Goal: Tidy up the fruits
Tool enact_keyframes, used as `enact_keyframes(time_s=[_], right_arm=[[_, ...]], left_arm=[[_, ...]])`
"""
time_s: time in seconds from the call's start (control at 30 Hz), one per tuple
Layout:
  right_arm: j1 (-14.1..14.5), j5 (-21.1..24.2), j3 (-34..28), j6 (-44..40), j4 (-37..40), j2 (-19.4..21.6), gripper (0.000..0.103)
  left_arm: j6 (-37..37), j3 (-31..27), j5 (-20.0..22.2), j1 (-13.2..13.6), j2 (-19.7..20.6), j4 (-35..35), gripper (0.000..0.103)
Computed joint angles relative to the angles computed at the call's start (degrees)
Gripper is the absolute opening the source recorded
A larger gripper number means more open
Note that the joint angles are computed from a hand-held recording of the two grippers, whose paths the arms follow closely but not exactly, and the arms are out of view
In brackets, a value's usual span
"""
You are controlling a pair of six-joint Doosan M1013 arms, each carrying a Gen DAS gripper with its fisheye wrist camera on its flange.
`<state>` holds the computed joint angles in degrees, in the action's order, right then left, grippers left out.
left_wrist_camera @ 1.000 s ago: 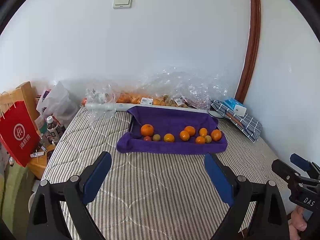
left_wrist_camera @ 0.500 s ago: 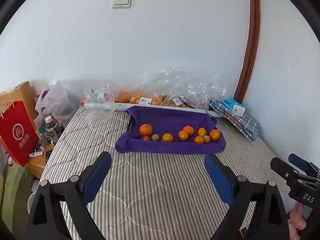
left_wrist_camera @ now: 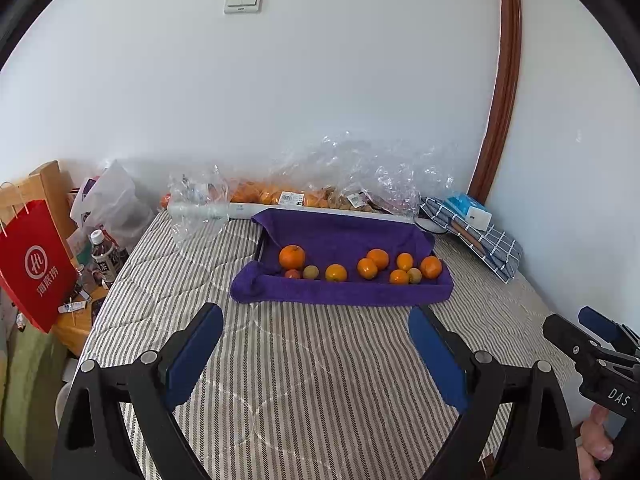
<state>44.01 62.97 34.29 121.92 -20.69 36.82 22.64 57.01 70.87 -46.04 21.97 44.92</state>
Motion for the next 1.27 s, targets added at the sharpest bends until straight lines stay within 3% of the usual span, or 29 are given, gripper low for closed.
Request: enact_keyframes(time_s=[1.27], right_arm=[[-0.11,0.1,-0.07,0.39,0.18,0.16,0.098]], left_arm=[[0.59,0.15,-0.01,0.33,-0.02,-0.26,0.094]])
